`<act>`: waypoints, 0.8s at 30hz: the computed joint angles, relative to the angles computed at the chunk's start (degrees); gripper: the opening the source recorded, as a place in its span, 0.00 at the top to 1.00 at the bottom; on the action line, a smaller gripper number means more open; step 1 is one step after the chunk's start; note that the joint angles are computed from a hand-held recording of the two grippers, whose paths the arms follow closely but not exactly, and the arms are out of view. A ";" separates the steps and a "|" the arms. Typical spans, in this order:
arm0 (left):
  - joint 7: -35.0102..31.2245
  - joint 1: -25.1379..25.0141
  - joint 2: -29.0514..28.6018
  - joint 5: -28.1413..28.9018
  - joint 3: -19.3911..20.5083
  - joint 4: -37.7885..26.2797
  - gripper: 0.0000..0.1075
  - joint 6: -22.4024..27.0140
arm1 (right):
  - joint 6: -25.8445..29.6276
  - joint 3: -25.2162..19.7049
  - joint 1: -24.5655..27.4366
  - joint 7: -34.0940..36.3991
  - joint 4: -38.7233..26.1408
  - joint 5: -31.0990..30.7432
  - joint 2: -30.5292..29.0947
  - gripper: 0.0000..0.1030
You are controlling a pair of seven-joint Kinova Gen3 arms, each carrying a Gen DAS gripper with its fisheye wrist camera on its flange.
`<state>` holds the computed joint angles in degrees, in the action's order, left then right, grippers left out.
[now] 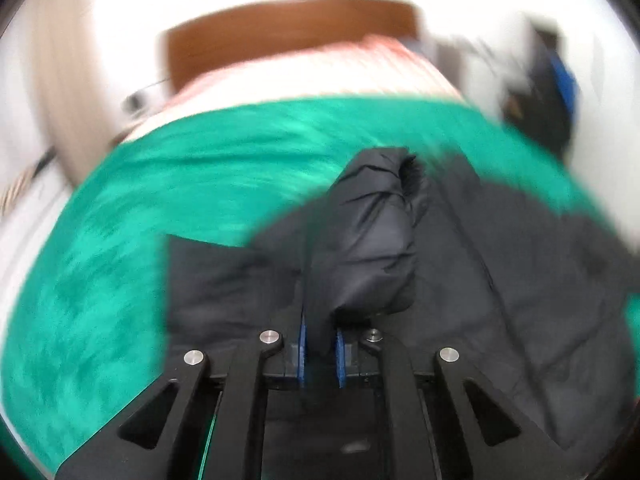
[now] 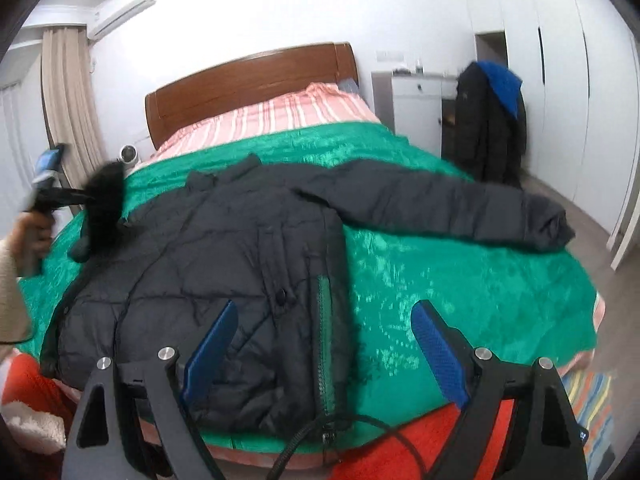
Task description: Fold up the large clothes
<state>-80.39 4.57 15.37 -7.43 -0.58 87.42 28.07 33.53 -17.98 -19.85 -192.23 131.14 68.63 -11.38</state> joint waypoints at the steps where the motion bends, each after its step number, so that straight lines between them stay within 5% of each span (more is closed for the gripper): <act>1: 0.34 -1.84 -2.09 1.90 -0.94 1.67 0.91 -0.96 | 0.20 -0.44 0.09 -1.56 0.09 1.40 0.03 0.15; 5: 8.48 -8.70 -8.62 1.52 -9.44 8.74 0.91 -3.64 | 0.17 -0.49 -1.08 -6.90 -0.45 5.93 1.77 0.15; 9: 17.80 -11.84 -5.44 -2.40 -16.52 11.46 0.93 -1.39 | -3.75 2.21 -2.32 -3.93 -1.76 4.43 4.28 0.15; 13: 21.78 -17.08 -0.23 -5.82 -12.55 13.59 0.93 -0.49 | -3.65 2.49 -3.62 1.67 -3.14 1.33 6.17 0.15; 16: 25.48 -14.54 1.99 -11.26 -13.47 14.57 0.91 -0.04 | -2.76 2.50 -4.44 4.49 -3.73 -1.54 6.47 0.15; 18: 28.64 -12.13 2.19 -14.84 -15.38 16.45 0.81 -1.15 | -2.35 2.40 -4.80 5.47 -3.82 -2.89 6.59 0.15; 20: 28.79 -12.13 0.39 -16.10 -14.97 18.05 0.56 -1.49 | -2.54 2.26 -5.06 5.33 -3.45 -3.40 6.87 0.15; 22: 28.19 -12.91 -1.82 -16.58 -13.86 19.49 0.41 -2.38 | -3.89 2.89 -4.91 5.98 -3.33 -3.96 7.31 0.15; 24: 28.78 -11.41 -6.06 -19.03 -13.95 22.86 0.39 -2.73 | -4.46 3.19 -4.81 6.28 -3.51 -3.88 7.64 0.15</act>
<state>-51.60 -6.85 9.31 -26.45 -14.53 110.28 25.34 29.07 -14.79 -24.66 -185.95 127.63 64.75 -3.74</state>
